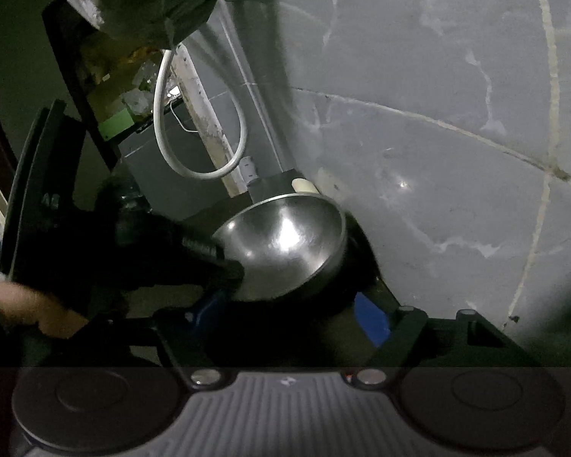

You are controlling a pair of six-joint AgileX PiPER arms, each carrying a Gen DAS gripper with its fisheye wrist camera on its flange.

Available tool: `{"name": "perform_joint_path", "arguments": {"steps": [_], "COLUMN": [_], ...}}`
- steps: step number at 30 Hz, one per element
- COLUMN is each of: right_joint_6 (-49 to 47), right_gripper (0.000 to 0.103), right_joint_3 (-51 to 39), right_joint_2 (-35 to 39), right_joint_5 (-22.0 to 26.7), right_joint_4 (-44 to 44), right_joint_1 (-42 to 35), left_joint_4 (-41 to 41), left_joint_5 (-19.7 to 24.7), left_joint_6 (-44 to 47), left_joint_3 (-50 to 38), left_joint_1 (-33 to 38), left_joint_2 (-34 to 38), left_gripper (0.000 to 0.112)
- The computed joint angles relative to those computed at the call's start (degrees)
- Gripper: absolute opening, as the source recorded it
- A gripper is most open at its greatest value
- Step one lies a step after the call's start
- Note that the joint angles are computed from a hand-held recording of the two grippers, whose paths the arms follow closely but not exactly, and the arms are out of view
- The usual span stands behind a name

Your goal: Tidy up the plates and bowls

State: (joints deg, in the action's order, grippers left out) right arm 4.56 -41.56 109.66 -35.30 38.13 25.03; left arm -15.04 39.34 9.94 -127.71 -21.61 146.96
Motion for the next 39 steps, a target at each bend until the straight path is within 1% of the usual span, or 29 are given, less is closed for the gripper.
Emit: {"name": "perform_joint_path", "arguments": {"steps": [2, 5, 7, 9, 11, 13, 14, 15, 16, 18, 20, 24, 26, 29, 31, 34, 36, 39], "right_joint_6": [-0.2, -0.5, -1.2, -1.5, -3.0, -4.9, -4.2, -3.7, -4.8, -6.3, -9.0, -16.8, -21.2, -27.2, -31.3, -35.5, -38.0, -40.2], "right_gripper": [0.078, 0.074, 0.067, 0.063, 0.057, 0.041, 0.036, 0.031, 0.026, 0.022, 0.021, 0.020, 0.020, 0.019, 0.018, 0.017, 0.016, 0.016], "right_joint_3": [0.3, 0.0, -0.5, -0.7, -1.3, -2.1, -2.2, -2.1, -2.1, -1.5, -0.4, 1.9, 2.8, 4.0, 4.0, 3.2, 1.7, -0.8], "right_joint_2": [-0.7, -1.2, -1.5, -1.7, -1.9, -1.8, -1.8, -1.9, -2.1, -3.2, -4.9, -9.4, -12.1, -15.9, -18.0, -20.3, -20.9, -20.8], "right_joint_5": [0.0, 1.7, 3.8, 5.1, 6.6, 8.9, 9.8, 10.1, 10.4, 10.3, 8.4, 3.4, 0.5, -5.2, -9.9, -18.0, -23.4, -28.7], "right_joint_4": [0.4, 0.5, 1.5, 2.2, 3.4, 4.7, 3.8, 3.3, 4.6, 6.3, 9.4, 19.5, 25.4, 34.4, 41.0, 49.5, 54.6, 59.8], "right_joint_1": [0.2, 0.1, 0.1, 0.3, 0.6, 0.8, 0.7, 0.9, 1.3, 2.3, 4.5, 11.0, 15.1, 22.6, 28.6, 38.4, 45.1, 53.1], "left_joint_4": [-1.4, -4.2, -6.0, -7.5, -9.0, -10.8, -12.1, -13.1, -13.3, -16.7, -25.1, -39.3, -47.2, -57.8, -60.5, -61.9, -60.9, -57.8], "left_joint_5": [-1.0, -3.2, -5.4, -7.4, -8.7, -9.8, -10.2, -10.7, -11.6, -13.9, -15.9, -19.1, -19.5, -17.6, -15.3, -11.4, -8.0, -3.4], "left_joint_6": [1.8, 5.3, 7.8, 10.1, 12.2, 14.6, 16.0, 17.1, 17.3, 20.3, 28.4, 44.3, 53.2, 65.3, 69.4, 73.3, 74.3, 74.1], "left_joint_3": [2.9, 9.3, 14.7, 19.9, 24.0, 28.1, 29.9, 31.6, 33.4, 37.8, 43.4, 53.4, 58.3, 65.8, 70.3, 76.6, 80.8, 85.8], "left_joint_1": [0.4, 1.5, 2.2, 2.9, 3.6, 4.3, 4.7, 5.0, 5.2, 6.0, 7.2, 9.0, 10.1, 12.9, 15.3, 19.0, 22.6, 28.3], "left_joint_2": [-1.4, -4.7, -7.4, -10.1, -12.3, -14.5, -15.5, -16.4, -17.3, -19.8, -23.7, -32.0, -36.5, -43.8, -49.0, -56.5, -61.6, -67.7], "left_gripper": [0.016, 0.016, 0.016, 0.016, 0.016, 0.015, 0.015, 0.015, 0.015, 0.015, 0.015, 0.015, 0.015, 0.015, 0.014, 0.015, 0.015, 0.015]}}
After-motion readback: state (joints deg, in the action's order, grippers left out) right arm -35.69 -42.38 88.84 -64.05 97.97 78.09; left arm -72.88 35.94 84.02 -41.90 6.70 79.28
